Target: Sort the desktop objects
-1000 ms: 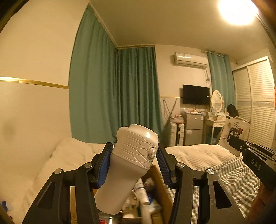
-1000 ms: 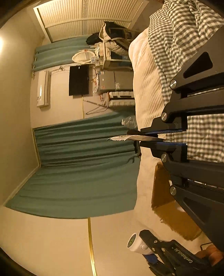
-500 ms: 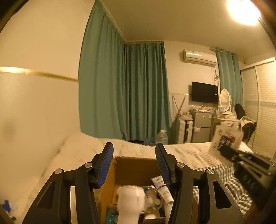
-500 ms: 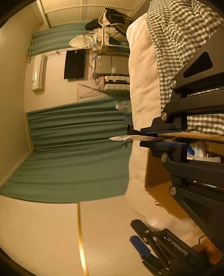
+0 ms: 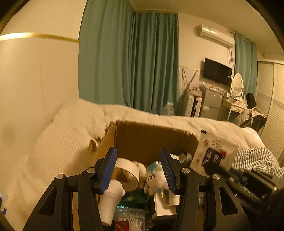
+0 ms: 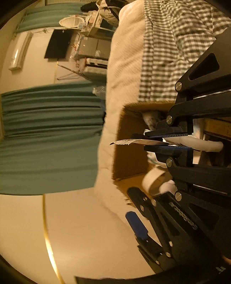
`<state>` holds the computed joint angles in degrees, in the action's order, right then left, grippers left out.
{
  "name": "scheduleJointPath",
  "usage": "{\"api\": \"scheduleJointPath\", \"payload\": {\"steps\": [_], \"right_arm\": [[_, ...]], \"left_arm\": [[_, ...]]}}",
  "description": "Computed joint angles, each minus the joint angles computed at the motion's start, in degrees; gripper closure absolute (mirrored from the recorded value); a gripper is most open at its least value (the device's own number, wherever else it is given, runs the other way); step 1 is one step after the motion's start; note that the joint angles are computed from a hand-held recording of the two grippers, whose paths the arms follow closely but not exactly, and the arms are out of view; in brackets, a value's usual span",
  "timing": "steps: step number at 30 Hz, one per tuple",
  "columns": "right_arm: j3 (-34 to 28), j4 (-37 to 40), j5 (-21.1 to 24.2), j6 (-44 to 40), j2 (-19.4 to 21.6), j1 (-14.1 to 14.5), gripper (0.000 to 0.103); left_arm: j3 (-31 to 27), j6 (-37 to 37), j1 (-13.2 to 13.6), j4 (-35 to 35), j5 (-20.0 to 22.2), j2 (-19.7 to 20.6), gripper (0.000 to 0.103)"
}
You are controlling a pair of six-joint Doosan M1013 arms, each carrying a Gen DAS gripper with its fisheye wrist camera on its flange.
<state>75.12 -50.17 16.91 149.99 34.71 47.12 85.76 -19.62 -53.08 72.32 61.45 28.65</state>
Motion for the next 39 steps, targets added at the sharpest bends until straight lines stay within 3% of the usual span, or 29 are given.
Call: {"api": "scheduleJointPath", "payload": {"steps": [6,9,11,14,16,19,25,33,35,39], "right_arm": [[-0.52,5.84,0.89,-6.04,0.79,-0.2,0.094],[-0.82,5.47,1.73,-6.32,0.82,-0.26,0.083],[-0.78,4.9,1.22,-5.64,0.54,-0.52,0.066],[0.54,0.31,-0.74,-1.04,-0.4,-0.7,0.063],[1.11,-4.84,-0.88,3.37,-0.95,-0.57,0.058],[2.86,-17.66,-1.58,16.03,-2.2,-0.3,0.041],[6.14,-42.95,0.05,40.88,-4.96,0.07,0.038],[12.37,-76.51,3.5,73.37,-9.75,-0.53,0.008],[13.6,-80.11,4.39,77.0,-10.81,-0.79,0.0],[15.58,-81.12,5.83,77.71,-12.78,-1.33,0.0]], "left_arm": [[-0.54,1.29,0.06,-1.91,0.22,0.46,0.05],[-0.34,1.25,-0.14,-1.79,0.79,0.07,0.048],[0.43,0.08,-0.16,-1.35,-0.11,-0.86,0.044],[0.43,-0.35,-0.81,-0.56,2.35,-1.45,0.04],[0.68,-1.18,-1.44,0.42,4.14,-2.05,0.035],[0.96,-2.65,-2.33,1.92,6.16,-2.81,0.031],[1.06,-4.07,-4.28,4.52,12.47,-3.89,0.014],[-0.11,-5.22,-7.2,8.72,18.71,-4.17,0.0],[-0.9,-4.26,-7.95,9.77,19.81,-3.87,0.0],[-3.2,-2.52,-9.56,11.84,22.24,-2.69,0.0]]}}
